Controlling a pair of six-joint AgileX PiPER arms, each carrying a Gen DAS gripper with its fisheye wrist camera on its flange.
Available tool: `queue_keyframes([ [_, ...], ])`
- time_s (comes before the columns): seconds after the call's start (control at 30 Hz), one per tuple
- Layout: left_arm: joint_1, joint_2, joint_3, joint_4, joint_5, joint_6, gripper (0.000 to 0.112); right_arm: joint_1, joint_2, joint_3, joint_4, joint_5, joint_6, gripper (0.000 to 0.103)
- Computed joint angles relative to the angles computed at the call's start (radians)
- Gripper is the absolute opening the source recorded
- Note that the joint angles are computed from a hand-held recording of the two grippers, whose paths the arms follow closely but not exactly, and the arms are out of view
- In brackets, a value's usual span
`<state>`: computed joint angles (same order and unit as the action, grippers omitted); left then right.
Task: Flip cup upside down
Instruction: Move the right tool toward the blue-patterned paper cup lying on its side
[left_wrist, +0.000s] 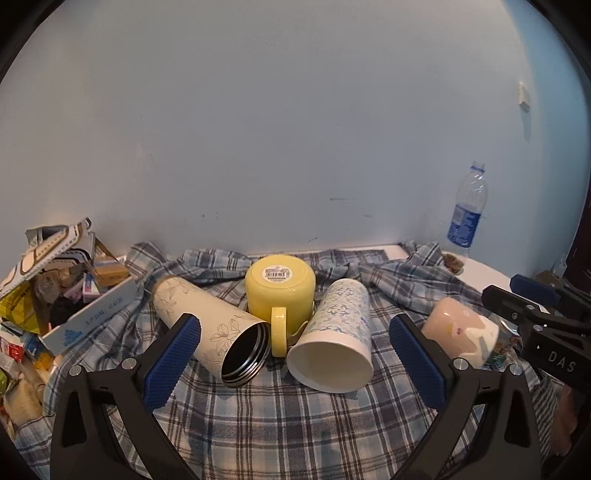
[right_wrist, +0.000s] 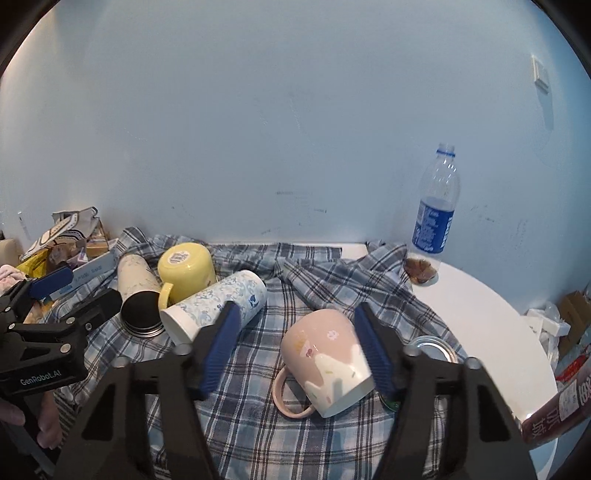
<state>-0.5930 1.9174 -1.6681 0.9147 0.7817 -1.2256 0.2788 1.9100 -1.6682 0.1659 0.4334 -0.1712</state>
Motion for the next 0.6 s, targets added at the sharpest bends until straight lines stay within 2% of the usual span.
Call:
queue_keyframes([
  [0.07, 0.031, 0.040, -0.059, -0.083, -0.006, 0.068, 0.103, 0.013, 0.058, -0.079, -0.104, 0.063, 0.115, 0.034],
  [0.1, 0.051, 0.061, -0.089, -0.141, -0.017, 0.115, 0.103, 0.013, 0.085, -0.115, -0.100, 0.091, 0.118, 0.033],
  [0.2, 0.100, 0.132, -0.197, -0.322, -0.041, 0.302, 0.103, 0.013, 0.128, -0.161, -0.069, 0.124, 0.094, 0.032],
  [0.27, 0.112, 0.200, -0.306, -0.405, -0.002, 0.419, 0.103, 0.022, 0.145, -0.175, -0.100, 0.125, 0.115, 0.032],
  [0.4, 0.142, 0.349, -0.539, -0.583, 0.125, 0.609, 0.103, 0.019, 0.184, -0.219, -0.107, 0.150, 0.124, 0.032],
  [0.5, 0.176, 0.400, -0.596, -0.721, 0.135, 0.665, 0.101, 0.013, 0.215, -0.266, -0.106, 0.181, 0.136, 0.032],
  [0.6, 0.160, 0.430, -0.639, -0.673, 0.165, 0.665, 0.100, 0.013, 0.248, -0.322, -0.160, 0.209, 0.204, 0.032],
])
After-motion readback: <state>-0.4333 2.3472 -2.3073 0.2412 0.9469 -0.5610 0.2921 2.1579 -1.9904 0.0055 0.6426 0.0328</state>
